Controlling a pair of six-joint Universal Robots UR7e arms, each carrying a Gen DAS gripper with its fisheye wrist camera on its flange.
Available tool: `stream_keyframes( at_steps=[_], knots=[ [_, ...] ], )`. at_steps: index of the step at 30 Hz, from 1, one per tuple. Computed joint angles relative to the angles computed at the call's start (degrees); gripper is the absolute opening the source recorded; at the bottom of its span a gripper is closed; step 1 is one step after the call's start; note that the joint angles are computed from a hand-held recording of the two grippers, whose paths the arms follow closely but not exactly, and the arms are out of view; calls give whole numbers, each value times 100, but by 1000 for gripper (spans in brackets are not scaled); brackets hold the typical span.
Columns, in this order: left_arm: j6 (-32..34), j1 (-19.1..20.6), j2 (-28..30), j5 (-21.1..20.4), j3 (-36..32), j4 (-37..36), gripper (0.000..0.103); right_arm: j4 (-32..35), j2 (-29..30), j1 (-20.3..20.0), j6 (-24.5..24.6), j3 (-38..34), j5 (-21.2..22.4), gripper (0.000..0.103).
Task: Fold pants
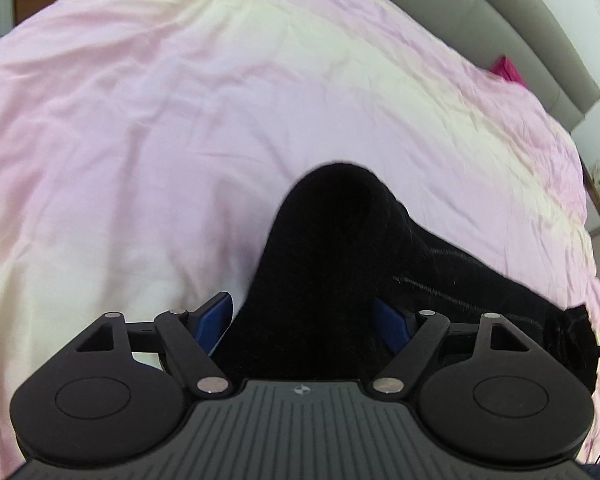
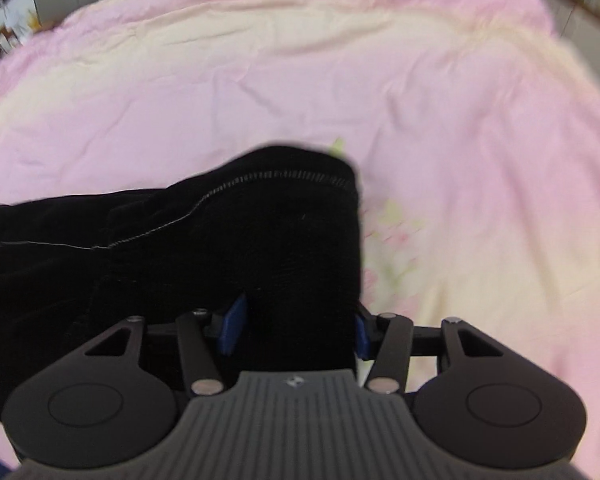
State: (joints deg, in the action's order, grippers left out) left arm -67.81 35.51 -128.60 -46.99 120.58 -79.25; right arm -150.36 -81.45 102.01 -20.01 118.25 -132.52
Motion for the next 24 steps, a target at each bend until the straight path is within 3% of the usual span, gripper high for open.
stream_keyframes(
  at_steps=[2,3,8,12,15,21,24],
  knots=[
    [-71,-28,-60,53,-20,-23,91,-954,223,463,-693,190,-688,49],
    [8,-12,-102,-3,-28,-90,90,-1328,301,648,-953,268,-725,48],
    [226,-27,-259,-259,-3,-198,90,-1506,680,1521,-803,445,417,49],
    [-118,-72,-473,-323,67,-62,90,-2173,1565,2290,-934,720,1324,49],
    [-82,115,-727,-576,232,-503,91,-2694,2398,2892,-1228,798,1794,51],
    [323,502,-808,-827,468,-1240,92,-3909,4071,3856,-1688,451,1716,71],
    [454,648,-770,-945,486,-1424,92,-4528,4771,4176,-2369,210,1475,75]
  ],
)
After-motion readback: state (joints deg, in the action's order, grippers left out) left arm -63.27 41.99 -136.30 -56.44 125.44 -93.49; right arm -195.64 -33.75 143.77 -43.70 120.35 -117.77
